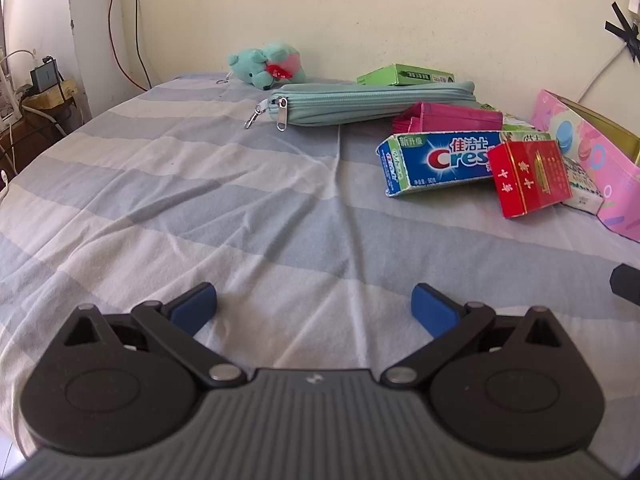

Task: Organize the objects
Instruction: 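Reach the left gripper to the red cigarette box and grasp it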

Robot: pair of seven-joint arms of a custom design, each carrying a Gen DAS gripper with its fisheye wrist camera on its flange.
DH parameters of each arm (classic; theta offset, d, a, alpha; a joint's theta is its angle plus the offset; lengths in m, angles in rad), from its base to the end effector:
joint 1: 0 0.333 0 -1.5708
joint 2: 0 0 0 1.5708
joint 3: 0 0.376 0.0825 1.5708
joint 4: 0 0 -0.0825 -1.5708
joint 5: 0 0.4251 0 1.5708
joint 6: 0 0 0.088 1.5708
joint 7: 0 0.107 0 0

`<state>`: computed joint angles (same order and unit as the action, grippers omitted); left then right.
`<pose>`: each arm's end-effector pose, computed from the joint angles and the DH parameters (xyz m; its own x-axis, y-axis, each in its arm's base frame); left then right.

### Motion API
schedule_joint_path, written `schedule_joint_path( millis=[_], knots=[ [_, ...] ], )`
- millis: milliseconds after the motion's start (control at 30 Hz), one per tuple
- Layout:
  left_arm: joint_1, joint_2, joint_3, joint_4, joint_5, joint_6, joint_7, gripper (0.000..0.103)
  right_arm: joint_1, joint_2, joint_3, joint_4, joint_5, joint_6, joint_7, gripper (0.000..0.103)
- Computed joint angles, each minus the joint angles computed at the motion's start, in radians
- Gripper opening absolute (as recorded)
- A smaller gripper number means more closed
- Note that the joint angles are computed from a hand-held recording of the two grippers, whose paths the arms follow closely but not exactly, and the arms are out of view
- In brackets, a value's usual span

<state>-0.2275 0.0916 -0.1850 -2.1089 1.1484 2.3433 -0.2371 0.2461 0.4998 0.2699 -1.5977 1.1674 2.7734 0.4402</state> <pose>0.5709 -0.2324 0.4308 0.5722 -0.8201 -0.0019 -0.5409 -0.3756 -0.7525 0.7173 0.3167 0.4358 0.6482 -0.6858 -0.3310 -0.5980 -0.1892 -0.7789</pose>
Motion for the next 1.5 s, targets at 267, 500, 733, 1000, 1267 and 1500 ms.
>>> schedule_joint_path(
  millis=[267, 500, 733, 1000, 1267, 1500],
  knots=[
    [-0.004, 0.0, -0.001, -0.005, 0.022, -0.01, -0.027, 0.103, 0.002, 0.001, -0.002, 0.002, -0.005, 0.001, 0.003, 0.103],
    [0.032, -0.055, 0.016, -0.057, 0.079, 0.106, -0.085, 0.103, 0.001, -0.005, 0.001, -0.002, -0.006, -0.014, -0.009, 0.103],
    [0.091, -0.096, 0.028, -0.083, 0.22, 0.185, -0.132, 0.103, 0.005, 0.002, 0.03, 0.028, 0.01, -0.036, -0.173, 0.103],
    [0.132, -0.048, 0.04, -0.001, 0.352, 0.404, -0.103, 0.103, 0.089, 0.104, 0.006, 0.179, -0.128, 0.075, -0.178, 0.103],
    [0.126, 0.032, 0.067, 0.103, 0.472, 0.535, -0.142, 0.087, 0.126, 0.231, -0.028, 0.374, -0.353, -0.032, -0.013, 0.103],
    [0.17, -0.001, 0.084, 0.077, 0.336, 0.602, -0.05, 0.086, 0.1, 0.262, 0.011, 0.423, -0.407, -0.194, 0.009, 0.093]
  ],
)
